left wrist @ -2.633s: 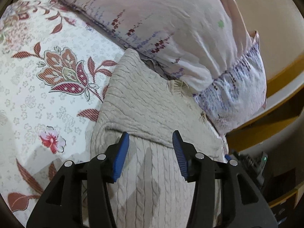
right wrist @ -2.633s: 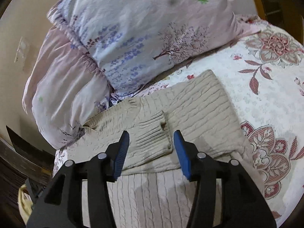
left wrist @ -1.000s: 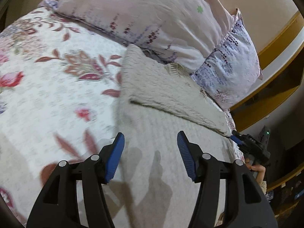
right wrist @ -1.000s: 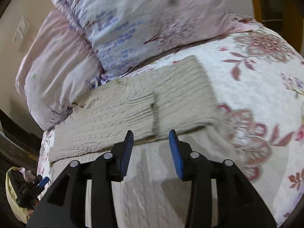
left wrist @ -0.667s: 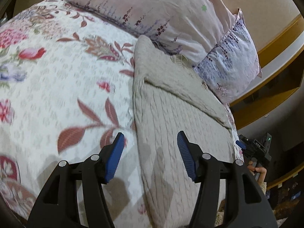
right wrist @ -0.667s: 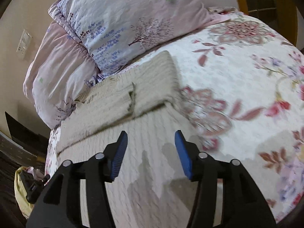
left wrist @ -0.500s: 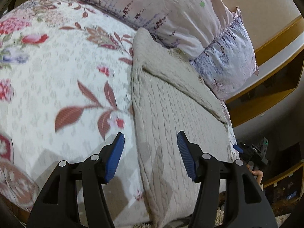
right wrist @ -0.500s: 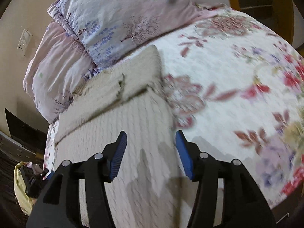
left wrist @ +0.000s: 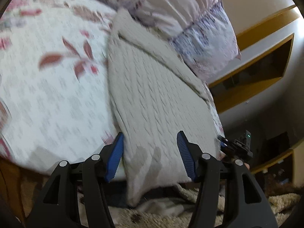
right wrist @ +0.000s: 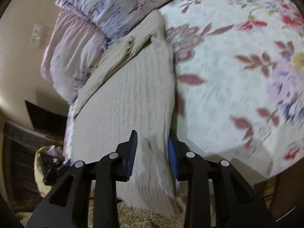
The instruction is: Fold small clothes
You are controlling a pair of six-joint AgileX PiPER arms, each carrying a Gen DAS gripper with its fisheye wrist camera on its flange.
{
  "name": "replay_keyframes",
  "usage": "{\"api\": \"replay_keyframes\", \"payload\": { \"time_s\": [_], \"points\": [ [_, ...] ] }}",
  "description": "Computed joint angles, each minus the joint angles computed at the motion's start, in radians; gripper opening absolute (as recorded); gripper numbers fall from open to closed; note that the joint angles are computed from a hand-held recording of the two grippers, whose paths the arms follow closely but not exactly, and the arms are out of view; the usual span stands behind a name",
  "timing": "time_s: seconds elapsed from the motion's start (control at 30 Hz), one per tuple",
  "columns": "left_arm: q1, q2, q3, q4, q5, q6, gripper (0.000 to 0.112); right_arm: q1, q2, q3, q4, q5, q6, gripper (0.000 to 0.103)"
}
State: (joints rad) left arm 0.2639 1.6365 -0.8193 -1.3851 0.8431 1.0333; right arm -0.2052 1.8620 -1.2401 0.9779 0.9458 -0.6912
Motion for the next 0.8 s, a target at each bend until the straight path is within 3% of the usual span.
{"api": "replay_keyframes", "payload": {
  "time_s": [0.2,0.4,0.47,0.5,0.53,0.57,0.63,0.8],
  "points": [
    [-0.015,0.001,0.020,0.013,0.080,0.001,0.057,0.009,-0.022,0.048,0.007,0.079,-0.093,0.029],
    [-0.068,0.005,-0.005,0.078,0.098,-0.027,0.051,0.053,-0.057,0.065,-0.050,0.105,-0.135,0.028],
    [-0.085,0.006,-0.009,0.092,0.085,-0.033,0.042,0.074,-0.069,0.069,-0.071,0.087,-0.137,0.021],
    [-0.089,0.008,-0.011,0.094,0.079,-0.036,0.038,0.082,-0.073,0.069,-0.075,0.078,-0.137,0.012],
    [-0.089,0.011,-0.013,0.091,0.076,-0.038,0.028,0.087,-0.078,0.069,-0.077,0.067,-0.137,0.009],
    [-0.088,0.013,-0.017,0.089,0.075,-0.042,0.018,0.087,-0.084,0.072,-0.067,0.058,-0.145,0.009],
    [-0.082,0.004,-0.014,0.085,0.061,-0.041,0.009,0.090,-0.104,0.080,-0.043,0.033,-0.164,0.008],
    [-0.064,-0.040,-0.022,0.083,0.034,-0.049,0.006,0.122,-0.188,0.113,0.036,-0.088,-0.262,0.007]
  ]
}}
